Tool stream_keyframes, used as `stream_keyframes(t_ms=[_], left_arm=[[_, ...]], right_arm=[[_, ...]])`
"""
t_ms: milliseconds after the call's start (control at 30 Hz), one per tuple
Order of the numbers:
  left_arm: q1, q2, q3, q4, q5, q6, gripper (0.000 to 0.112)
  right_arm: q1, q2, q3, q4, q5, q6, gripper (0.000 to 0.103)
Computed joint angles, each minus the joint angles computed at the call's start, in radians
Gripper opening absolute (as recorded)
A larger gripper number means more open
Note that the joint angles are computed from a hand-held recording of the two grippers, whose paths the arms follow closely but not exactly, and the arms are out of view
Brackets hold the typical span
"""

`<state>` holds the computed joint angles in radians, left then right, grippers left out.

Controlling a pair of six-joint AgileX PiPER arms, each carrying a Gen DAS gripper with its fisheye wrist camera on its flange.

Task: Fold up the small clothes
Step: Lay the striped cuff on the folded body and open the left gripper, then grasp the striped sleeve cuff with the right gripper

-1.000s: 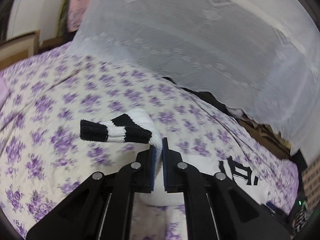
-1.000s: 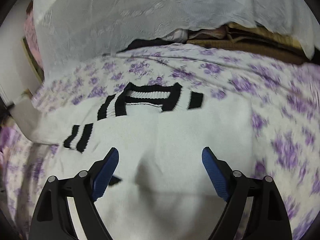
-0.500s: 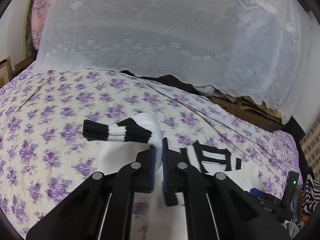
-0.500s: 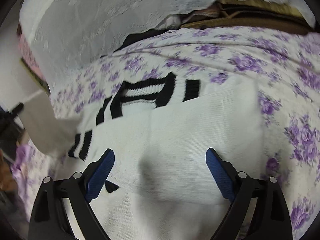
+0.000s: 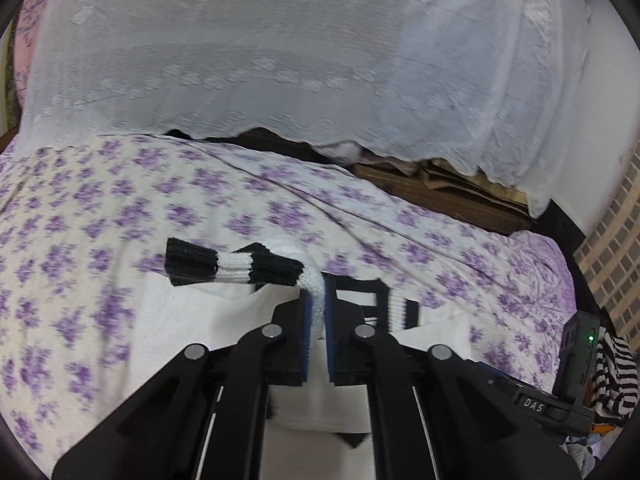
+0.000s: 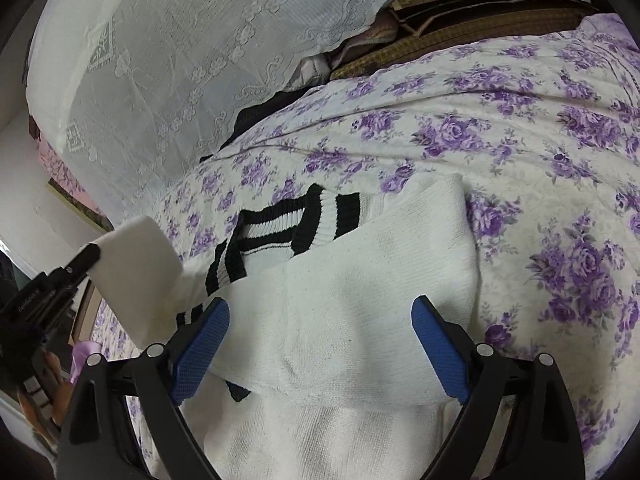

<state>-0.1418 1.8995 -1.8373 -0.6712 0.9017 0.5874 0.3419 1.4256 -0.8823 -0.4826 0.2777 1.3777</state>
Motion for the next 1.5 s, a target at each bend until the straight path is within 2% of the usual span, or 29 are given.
stream_keyframes(t_ms=[167,400,467,500,533,600,667,733,833,900,967,1033,1133,1167,1267,1300,1367,1433,1467,1500], left_arm=[[-0.099,-0.031,0.092,-0.010,-0.060,0.006,0.005],[-0.237,-0.034,0.202,0.035,-0.163,-0.009,0.005],[-0.259,-0.013,0.220,0.053,-0.175,-0.013,0.008],[-0.268,0.003,0.220,0.073,-0.167,-0.028,0.026],[-0.276,0.028,0.211,0.106,-0.147,-0.057,0.055],[-0.281,0.027,0.245,0.144,-0.168,-0.085,0.074],[-0.257,0.005,0.280,0.099,-0.155,-0.011,0.078],[-0.220,-0.025,0.299,0.049,-0.104,0.072,0.088],[-0.145,-0.095,0.354,-0.026,-0.055,0.246,0.096],[-0.077,-0.143,0.392,-0.046,-0.063,0.334,0.097],[-0.015,-0.155,0.396,-0.056,-0.088,0.361,0.098],[0.053,-0.127,0.361,-0.027,-0.143,0.309,0.098],[0.100,-0.019,0.248,0.153,-0.230,0.062,0.098],[0.116,0.035,0.190,0.194,-0.217,-0.002,0.098],[0.141,0.153,0.073,0.217,-0.147,-0.051,0.098],[0.134,0.187,0.052,0.249,-0.147,-0.068,0.098],[0.119,0.226,0.027,0.307,-0.146,-0.112,0.098],[0.112,0.239,0.011,0.313,-0.143,-0.120,0.099],[0.107,0.241,0.003,0.320,-0.138,-0.117,0.099],[0.105,0.243,0.003,0.327,-0.140,-0.114,0.099]], right_arm=[[-0.050,-0.026,0.042,0.021,-0.034,0.010,0.093],[-0.132,-0.045,0.102,0.188,-0.100,-0.107,0.093],[-0.147,-0.046,0.114,0.206,-0.113,-0.113,0.093],[-0.153,-0.048,0.121,0.199,-0.117,-0.100,0.093],[-0.158,-0.048,0.125,0.198,-0.120,-0.097,0.093],[-0.166,-0.050,0.134,0.185,-0.129,-0.078,0.093],[-0.174,-0.054,0.146,0.195,-0.147,-0.082,0.091],[-0.172,-0.057,0.151,0.204,-0.166,-0.090,0.088],[-0.152,-0.054,0.136,0.258,-0.174,-0.165,0.087],[-0.133,-0.044,0.121,0.327,-0.177,-0.248,0.087],[-0.089,-0.023,0.090,0.247,-0.176,-0.183,0.087],[-0.019,0.011,0.021,0.047,-0.109,-0.039,0.087],[0.133,0.110,-0.146,-0.226,0.110,0.113,0.087],[0.181,0.157,-0.214,-0.260,0.189,0.098,0.087],[0.284,0.298,-0.411,-0.294,0.393,-0.015,0.087],[0.306,0.338,-0.467,-0.305,0.452,-0.045,0.087],[0.353,0.469,-0.642,-0.334,0.625,-0.146,0.087],[0.370,0.580,-0.784,-0.337,0.769,-0.235,0.087],[0.370,0.635,-0.847,-0.344,0.832,-0.275,0.081],[0.364,0.664,-0.875,-0.351,0.863,-0.288,0.067]])
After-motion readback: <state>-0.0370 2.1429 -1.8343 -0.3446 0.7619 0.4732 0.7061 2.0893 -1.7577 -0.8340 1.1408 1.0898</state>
